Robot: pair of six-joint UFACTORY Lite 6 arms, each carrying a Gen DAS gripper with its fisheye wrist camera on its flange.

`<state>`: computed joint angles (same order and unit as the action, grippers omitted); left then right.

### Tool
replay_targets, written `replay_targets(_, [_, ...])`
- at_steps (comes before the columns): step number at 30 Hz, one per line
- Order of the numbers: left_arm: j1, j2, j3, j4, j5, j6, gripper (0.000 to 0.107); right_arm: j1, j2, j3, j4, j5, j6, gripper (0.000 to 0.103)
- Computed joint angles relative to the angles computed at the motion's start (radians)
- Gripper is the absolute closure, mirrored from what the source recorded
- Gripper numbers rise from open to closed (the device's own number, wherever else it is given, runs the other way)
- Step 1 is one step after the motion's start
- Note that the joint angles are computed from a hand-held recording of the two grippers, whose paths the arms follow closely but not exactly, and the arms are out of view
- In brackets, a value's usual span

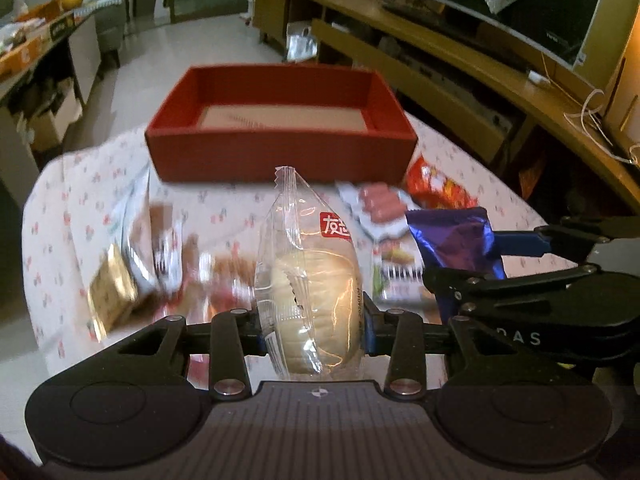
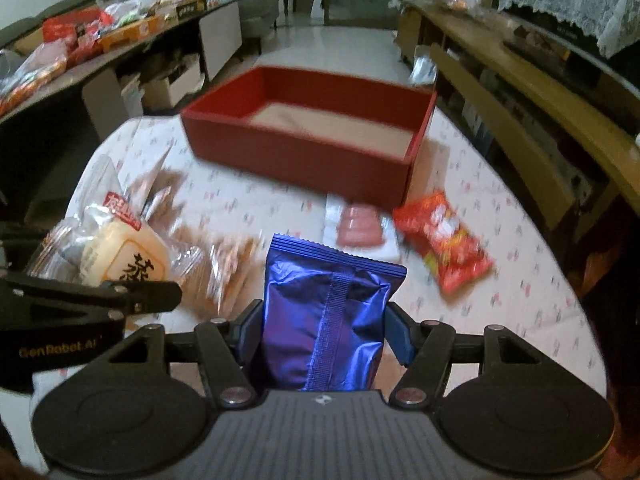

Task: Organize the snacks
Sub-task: 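Carry the bun and blue packet into the red box with both grippers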

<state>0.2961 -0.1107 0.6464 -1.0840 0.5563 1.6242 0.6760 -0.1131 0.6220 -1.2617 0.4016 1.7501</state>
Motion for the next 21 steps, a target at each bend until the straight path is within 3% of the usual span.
replay_targets(9, [-0.136, 0.196, 0.233, -0.108, -0.121, 0.009, 0.060, -0.174, 0.228, 0.298, -0.019, -0.062, -0.143, 0.032])
replay_targets(21, [-0.251, 0.595, 0.730, -0.083, -0.260, -0.161, 0.060, -0.346, 0.689, 0.910, 0.289, -0.082, -0.573, 0.032])
